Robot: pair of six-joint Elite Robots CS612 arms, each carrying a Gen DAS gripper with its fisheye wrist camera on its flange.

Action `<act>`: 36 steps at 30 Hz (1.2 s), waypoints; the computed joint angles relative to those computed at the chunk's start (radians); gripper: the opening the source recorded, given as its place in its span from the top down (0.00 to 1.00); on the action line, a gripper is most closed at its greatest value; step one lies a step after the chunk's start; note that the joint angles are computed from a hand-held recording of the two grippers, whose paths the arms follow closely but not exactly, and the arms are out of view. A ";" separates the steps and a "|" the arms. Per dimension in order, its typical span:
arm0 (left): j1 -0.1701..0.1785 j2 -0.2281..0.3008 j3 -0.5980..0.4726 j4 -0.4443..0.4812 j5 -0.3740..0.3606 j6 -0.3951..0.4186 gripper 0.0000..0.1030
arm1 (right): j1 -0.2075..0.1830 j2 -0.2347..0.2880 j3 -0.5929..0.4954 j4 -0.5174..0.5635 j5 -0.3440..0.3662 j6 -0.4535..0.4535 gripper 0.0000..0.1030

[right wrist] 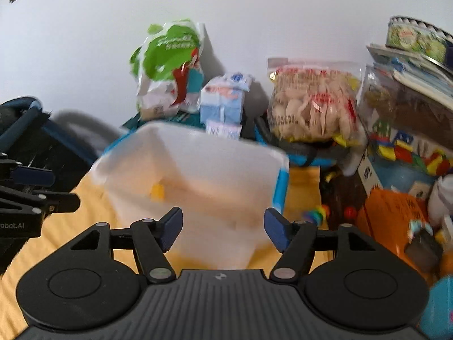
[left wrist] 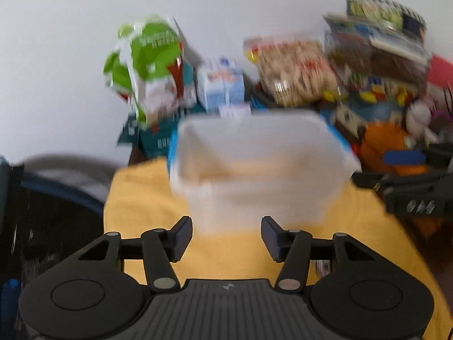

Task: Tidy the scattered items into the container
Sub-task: 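Grasp the blue brick with the left tool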

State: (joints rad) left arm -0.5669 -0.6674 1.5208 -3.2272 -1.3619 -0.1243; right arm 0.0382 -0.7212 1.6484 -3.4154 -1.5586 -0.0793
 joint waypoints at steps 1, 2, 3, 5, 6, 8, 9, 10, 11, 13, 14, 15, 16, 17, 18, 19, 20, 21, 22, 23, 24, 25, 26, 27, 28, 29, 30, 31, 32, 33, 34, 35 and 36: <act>-0.005 -0.004 0.026 0.005 -0.002 0.009 0.44 | -0.001 -0.007 0.024 0.003 0.004 -0.004 0.35; -0.008 -0.006 0.045 0.012 -0.008 0.020 0.44 | -0.002 -0.014 0.046 0.009 0.011 -0.011 0.35; -0.014 -0.006 0.065 0.017 -0.014 0.036 0.44 | -0.003 -0.019 0.070 0.011 0.019 -0.023 0.35; -0.026 -0.004 0.098 0.024 -0.023 0.056 0.44 | -0.002 -0.024 0.109 0.005 0.019 -0.054 0.35; -0.030 -0.003 0.107 0.033 -0.038 0.061 0.44 | 0.000 -0.025 0.129 -0.002 0.013 -0.069 0.35; -0.035 0.003 0.118 0.038 -0.066 0.062 0.44 | 0.002 -0.028 0.163 -0.018 0.011 -0.078 0.34; -0.037 0.009 0.118 0.042 -0.082 0.060 0.44 | 0.001 -0.029 0.181 -0.029 0.020 -0.074 0.35; -0.037 0.015 0.112 0.048 -0.100 0.059 0.44 | -0.001 -0.030 0.197 -0.039 0.031 -0.071 0.35; -0.038 0.023 0.104 0.055 -0.112 0.057 0.45 | -0.001 -0.032 0.211 -0.044 0.039 -0.070 0.35; -0.036 0.041 0.079 0.068 -0.135 0.053 0.48 | 0.002 -0.033 0.231 -0.038 0.034 -0.065 0.36; -0.036 0.049 0.068 0.068 -0.139 0.045 0.49 | 0.004 -0.034 0.239 -0.037 0.032 -0.062 0.36; -0.035 0.057 0.054 0.071 -0.137 0.037 0.49 | 0.005 -0.034 0.246 -0.036 0.031 -0.056 0.36; -0.035 0.065 0.040 0.073 -0.130 0.032 0.49 | 0.006 -0.036 0.253 -0.037 0.031 -0.047 0.36; -0.035 0.074 0.026 0.074 -0.123 0.033 0.49 | 0.006 -0.037 0.259 -0.039 0.032 -0.040 0.36; -0.033 0.083 0.010 0.080 -0.128 0.043 0.49 | 0.005 -0.037 0.264 -0.041 0.033 -0.035 0.36; -0.031 0.089 -0.006 0.100 -0.139 0.050 0.51 | 0.005 -0.038 0.269 -0.044 0.031 -0.031 0.36; -0.028 0.095 -0.018 0.119 -0.163 0.056 0.64 | 0.006 -0.037 0.273 -0.047 0.026 -0.027 0.36; -0.021 0.100 -0.030 0.143 -0.205 0.065 0.76 | 0.006 -0.037 0.276 -0.047 0.019 -0.023 0.36; -0.020 0.102 -0.032 0.150 -0.227 0.066 0.76 | 0.006 -0.036 0.280 -0.049 0.015 -0.018 0.36; -0.021 0.102 -0.023 0.127 -0.230 0.063 0.76 | 0.006 -0.036 0.283 -0.049 0.012 -0.011 0.36; -0.020 0.099 -0.012 0.108 -0.231 0.063 0.76 | 0.005 -0.037 0.286 -0.052 0.011 -0.003 0.36; -0.021 0.092 0.006 0.087 -0.218 0.069 0.76 | 0.004 -0.037 0.290 -0.058 0.012 0.002 0.36; -0.025 0.085 0.022 0.074 -0.191 0.086 0.76 | 0.003 -0.036 0.293 -0.062 0.013 0.005 0.36; -0.034 0.077 0.043 0.060 -0.141 0.128 0.76 | 0.003 -0.036 0.294 -0.064 0.012 0.005 0.36; -0.042 0.070 0.060 0.043 -0.095 0.174 0.76 | 0.003 -0.035 0.293 -0.064 0.010 0.004 0.36; -0.054 0.063 0.083 0.016 -0.031 0.243 0.76 | 0.005 -0.033 0.290 -0.062 0.008 0.003 0.36; -0.067 0.059 0.104 -0.007 0.032 0.315 0.76 | 0.006 -0.031 0.288 -0.062 0.006 0.001 0.36; -0.076 0.057 0.118 -0.023 0.076 0.364 0.76 | 0.008 -0.029 0.285 -0.062 0.007 -0.001 0.36; -0.087 0.056 0.137 -0.046 0.124 0.416 0.76 | 0.009 -0.026 0.282 -0.063 0.012 -0.003 0.36; -0.093 0.055 0.148 -0.051 0.149 0.444 0.76 | 0.010 -0.024 0.280 -0.063 0.017 -0.006 0.36; -0.096 0.054 0.156 -0.048 0.157 0.460 0.76 | 0.012 -0.021 0.277 -0.060 0.021 -0.010 0.36; -0.099 0.053 0.164 -0.038 0.156 0.457 0.75 | 0.015 -0.019 0.275 -0.056 0.022 -0.015 0.36; -0.100 0.050 0.171 -0.024 0.147 0.438 0.74 | 0.018 -0.017 0.273 -0.052 0.025 -0.020 0.36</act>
